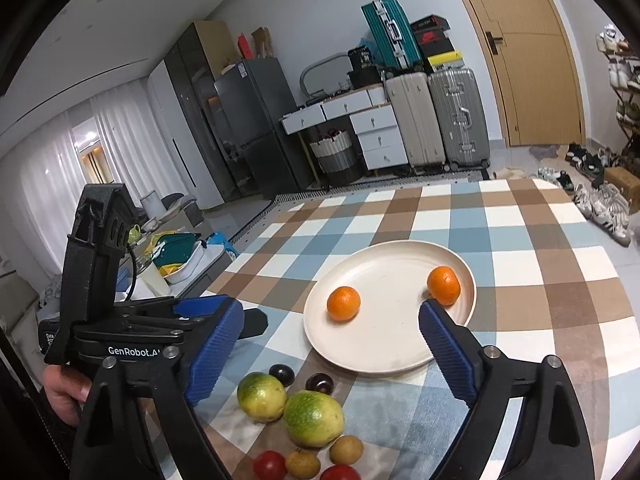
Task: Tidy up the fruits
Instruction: 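Withdraw both tools from the plate back toward the remaining fruits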
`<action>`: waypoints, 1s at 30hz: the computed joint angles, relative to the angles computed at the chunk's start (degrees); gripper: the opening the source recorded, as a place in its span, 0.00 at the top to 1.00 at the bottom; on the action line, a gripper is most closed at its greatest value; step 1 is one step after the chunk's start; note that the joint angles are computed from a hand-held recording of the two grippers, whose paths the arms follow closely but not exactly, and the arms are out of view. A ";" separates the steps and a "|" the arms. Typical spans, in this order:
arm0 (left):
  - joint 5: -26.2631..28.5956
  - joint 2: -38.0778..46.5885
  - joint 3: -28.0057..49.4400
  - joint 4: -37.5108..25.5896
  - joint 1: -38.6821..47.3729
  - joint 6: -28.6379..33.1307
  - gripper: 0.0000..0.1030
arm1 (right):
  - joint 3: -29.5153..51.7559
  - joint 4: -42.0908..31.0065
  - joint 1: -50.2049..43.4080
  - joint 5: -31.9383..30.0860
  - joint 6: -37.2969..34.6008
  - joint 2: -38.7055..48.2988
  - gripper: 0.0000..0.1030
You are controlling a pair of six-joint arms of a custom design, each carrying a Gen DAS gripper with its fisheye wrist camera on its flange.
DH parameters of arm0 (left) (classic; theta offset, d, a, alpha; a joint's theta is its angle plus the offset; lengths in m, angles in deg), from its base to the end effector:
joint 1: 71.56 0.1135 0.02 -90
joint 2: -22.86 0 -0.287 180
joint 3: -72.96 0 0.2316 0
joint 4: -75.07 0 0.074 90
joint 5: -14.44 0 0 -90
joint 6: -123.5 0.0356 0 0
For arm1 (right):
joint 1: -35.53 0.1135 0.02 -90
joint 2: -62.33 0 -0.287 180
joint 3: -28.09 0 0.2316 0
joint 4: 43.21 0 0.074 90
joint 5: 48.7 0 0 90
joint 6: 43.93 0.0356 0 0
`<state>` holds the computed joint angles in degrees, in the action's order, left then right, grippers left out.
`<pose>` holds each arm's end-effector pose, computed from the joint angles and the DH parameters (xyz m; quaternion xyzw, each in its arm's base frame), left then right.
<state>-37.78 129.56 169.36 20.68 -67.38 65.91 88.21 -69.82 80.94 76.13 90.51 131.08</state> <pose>0.3746 0.0055 0.2547 0.2939 0.8780 -0.2349 0.2960 0.1754 0.1490 0.2867 0.1305 0.8484 0.1217 0.4984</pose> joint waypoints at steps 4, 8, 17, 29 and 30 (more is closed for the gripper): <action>4.10 -0.56 -1.04 0.44 3.26 -0.67 0.19 | -0.13 -0.03 3.65 4.57 0.67 -0.41 0.10; 4.49 -2.70 -3.59 3.03 5.40 -0.80 0.08 | -0.60 0.79 6.59 7.15 1.49 -0.86 0.04; 5.34 -3.53 -5.80 1.76 7.55 2.29 0.01 | 0.06 -0.66 10.82 12.19 3.89 -0.85 0.01; -1.26 1.26 -7.82 0.03 4.82 6.84 0.01 | -1.63 -2.39 10.47 9.43 7.86 -0.74 0.01; -1.67 1.87 -7.77 -0.10 4.56 6.81 0.01 | -1.73 -2.51 10.36 9.20 8.05 -0.68 0.01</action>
<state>-39.46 131.43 161.59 20.58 -62.82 72.72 86.48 -72.33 91.30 85.34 98.56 130.40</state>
